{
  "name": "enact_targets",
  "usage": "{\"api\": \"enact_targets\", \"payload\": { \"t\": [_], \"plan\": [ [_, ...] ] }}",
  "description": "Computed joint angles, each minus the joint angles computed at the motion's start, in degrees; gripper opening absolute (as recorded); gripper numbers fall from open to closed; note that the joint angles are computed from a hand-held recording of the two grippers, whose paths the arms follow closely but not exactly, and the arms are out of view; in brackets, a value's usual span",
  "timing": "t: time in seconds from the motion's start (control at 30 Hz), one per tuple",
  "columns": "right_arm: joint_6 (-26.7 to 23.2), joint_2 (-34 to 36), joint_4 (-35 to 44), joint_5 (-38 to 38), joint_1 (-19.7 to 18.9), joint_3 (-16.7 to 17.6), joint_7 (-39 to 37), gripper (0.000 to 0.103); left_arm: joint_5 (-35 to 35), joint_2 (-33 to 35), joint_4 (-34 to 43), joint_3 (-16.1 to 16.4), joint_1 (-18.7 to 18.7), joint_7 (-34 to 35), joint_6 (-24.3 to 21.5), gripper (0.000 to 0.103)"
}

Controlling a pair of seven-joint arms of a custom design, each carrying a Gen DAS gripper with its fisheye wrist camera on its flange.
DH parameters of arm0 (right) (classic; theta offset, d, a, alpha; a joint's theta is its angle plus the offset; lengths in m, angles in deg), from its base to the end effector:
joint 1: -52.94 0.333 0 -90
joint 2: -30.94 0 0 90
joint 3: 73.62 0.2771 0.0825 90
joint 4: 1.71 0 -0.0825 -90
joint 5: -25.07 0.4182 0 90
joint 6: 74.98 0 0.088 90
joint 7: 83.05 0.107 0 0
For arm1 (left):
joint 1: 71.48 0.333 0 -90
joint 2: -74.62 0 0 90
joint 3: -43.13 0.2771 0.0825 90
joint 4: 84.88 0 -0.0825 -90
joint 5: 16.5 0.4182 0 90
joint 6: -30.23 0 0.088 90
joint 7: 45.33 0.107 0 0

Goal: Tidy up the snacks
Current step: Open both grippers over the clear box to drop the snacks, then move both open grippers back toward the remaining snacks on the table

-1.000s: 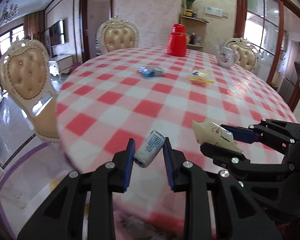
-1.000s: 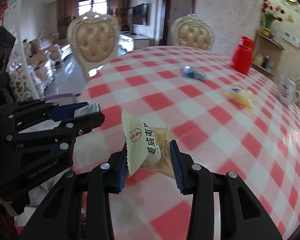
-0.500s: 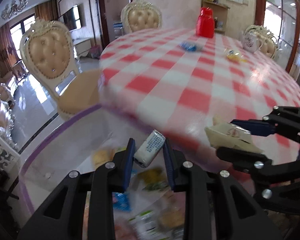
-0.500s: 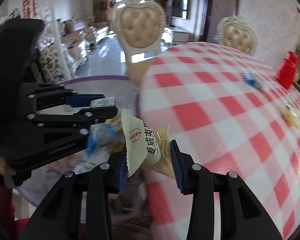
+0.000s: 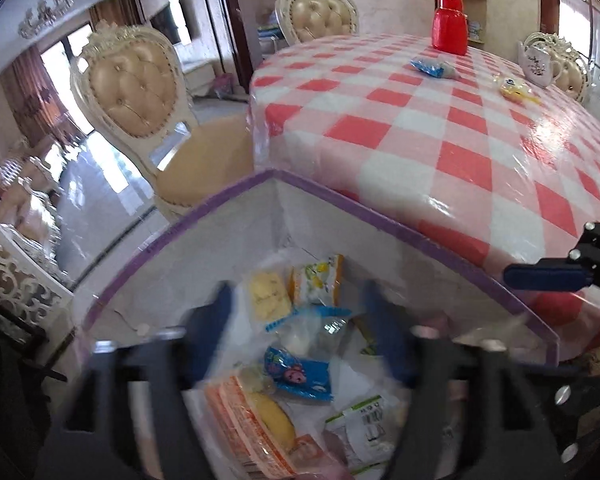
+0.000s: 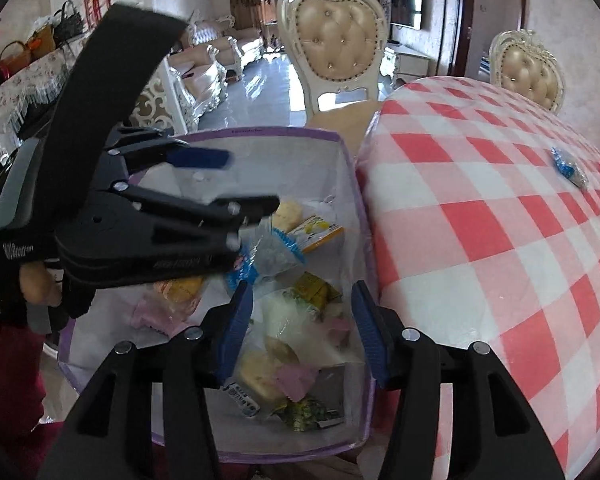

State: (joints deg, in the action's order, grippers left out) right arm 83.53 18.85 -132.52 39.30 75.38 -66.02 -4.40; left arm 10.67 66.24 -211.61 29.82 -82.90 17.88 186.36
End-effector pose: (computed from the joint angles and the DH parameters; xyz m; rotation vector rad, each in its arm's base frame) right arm 0.4931 0.2753 0.4648 -2.1466 1.2288 -0.3731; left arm 0.5205 -0.2614 0.4560 -1.4510 2.0630 -0.6337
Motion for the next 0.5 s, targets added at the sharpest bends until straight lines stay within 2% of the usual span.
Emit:
{"api": "enact_targets", "payload": {
  "t": [0.07,0.13,0.33,0.5],
  "plan": [
    [0.5,-0.7,-0.6,1.1,-0.1,-0.6,-0.1,0.058,2.0,0.2,0.5,-0.5,0.2,-1.3,-0.5,0.078],
    [1.5,-1.5,-1.5,1.1,-0.7,-0.7,0.9,0.069,2.7,0.6,1.1,-0.7,0.1,-2.0,-1.0,0.079],
    [4.0,-3.8,-3.9,2.4,-2.6,-2.2,1.6,0.079,7.2,3.0,4.5,-1.5,-0.6,-5.6,-3.5,0.09],
    [5.7,-5.8,-5.7,8.1,-3.9,-6.0,0.5,0.083,10.7,6.2,8.5,-2.0,-2.4,-6.9,-5.2,0.093]
  ]
}}
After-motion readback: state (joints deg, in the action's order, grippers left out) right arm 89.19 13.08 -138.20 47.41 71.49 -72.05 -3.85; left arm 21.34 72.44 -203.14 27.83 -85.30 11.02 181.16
